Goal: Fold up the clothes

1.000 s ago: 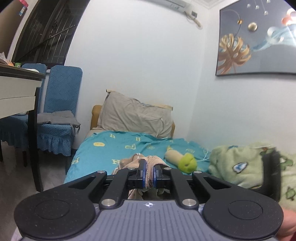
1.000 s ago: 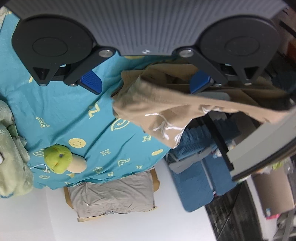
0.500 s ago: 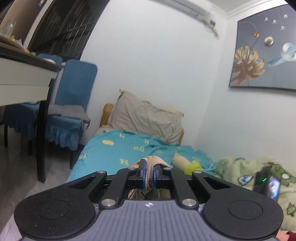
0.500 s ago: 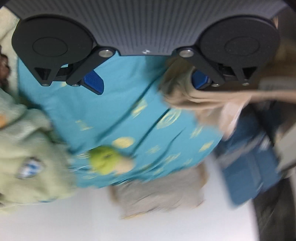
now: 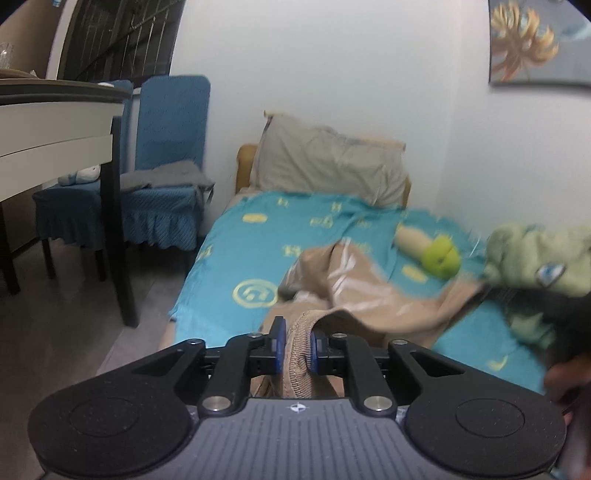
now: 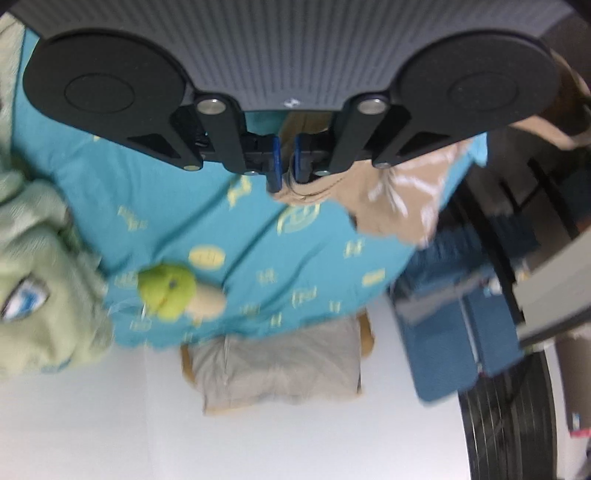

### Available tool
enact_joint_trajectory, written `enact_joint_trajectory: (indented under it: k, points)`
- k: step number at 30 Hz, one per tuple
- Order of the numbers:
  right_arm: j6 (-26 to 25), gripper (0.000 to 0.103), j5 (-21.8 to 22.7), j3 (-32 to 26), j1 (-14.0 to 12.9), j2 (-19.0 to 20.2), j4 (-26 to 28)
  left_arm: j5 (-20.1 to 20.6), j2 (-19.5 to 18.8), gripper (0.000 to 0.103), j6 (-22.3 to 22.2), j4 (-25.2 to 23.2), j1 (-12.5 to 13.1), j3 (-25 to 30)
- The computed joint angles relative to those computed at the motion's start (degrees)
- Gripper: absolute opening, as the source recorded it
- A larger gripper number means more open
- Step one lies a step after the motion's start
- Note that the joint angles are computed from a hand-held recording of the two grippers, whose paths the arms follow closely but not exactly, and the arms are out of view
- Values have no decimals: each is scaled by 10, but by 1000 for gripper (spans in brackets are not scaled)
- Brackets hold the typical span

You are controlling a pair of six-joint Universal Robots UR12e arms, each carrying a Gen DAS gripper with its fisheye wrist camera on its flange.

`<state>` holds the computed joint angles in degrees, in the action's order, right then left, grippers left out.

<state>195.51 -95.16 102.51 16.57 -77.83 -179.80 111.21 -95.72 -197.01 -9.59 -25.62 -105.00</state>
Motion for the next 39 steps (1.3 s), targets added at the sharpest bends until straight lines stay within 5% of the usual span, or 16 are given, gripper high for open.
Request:
enact_joint_trajectory:
  k: [6,10,13,16,20,25,29,35,39]
  points:
    - [1,10,-58,13,8,1,-123,41,-22,48,36,-92,-12,21]
    - [-6,11,-90,14,14,3,-144,75,-30,62,33,-131,-20,33]
    - [-1,13,-91,9,9,2,-80,95,-29,63,10,-166,-19,38]
    - [39,13,-53,-7,-5,-5,79,78,-19,64,-51,-174,-7,32]
    - [89,13,49,-19,-29,-8,215,28,-4,62,-90,-165,9,22]
    - [111,11,79,3,-31,-18,144,7,-8,63,-70,-206,4,31]
    - [111,11,78,12,-31,-19,65,31,-15,65,-57,-241,-3,39]
    - [94,13,66,-1,-29,-11,127,85,-13,68,-90,-223,-9,38]
    - [114,17,103,2,-37,-14,144,102,-10,59,-93,-144,-12,26]
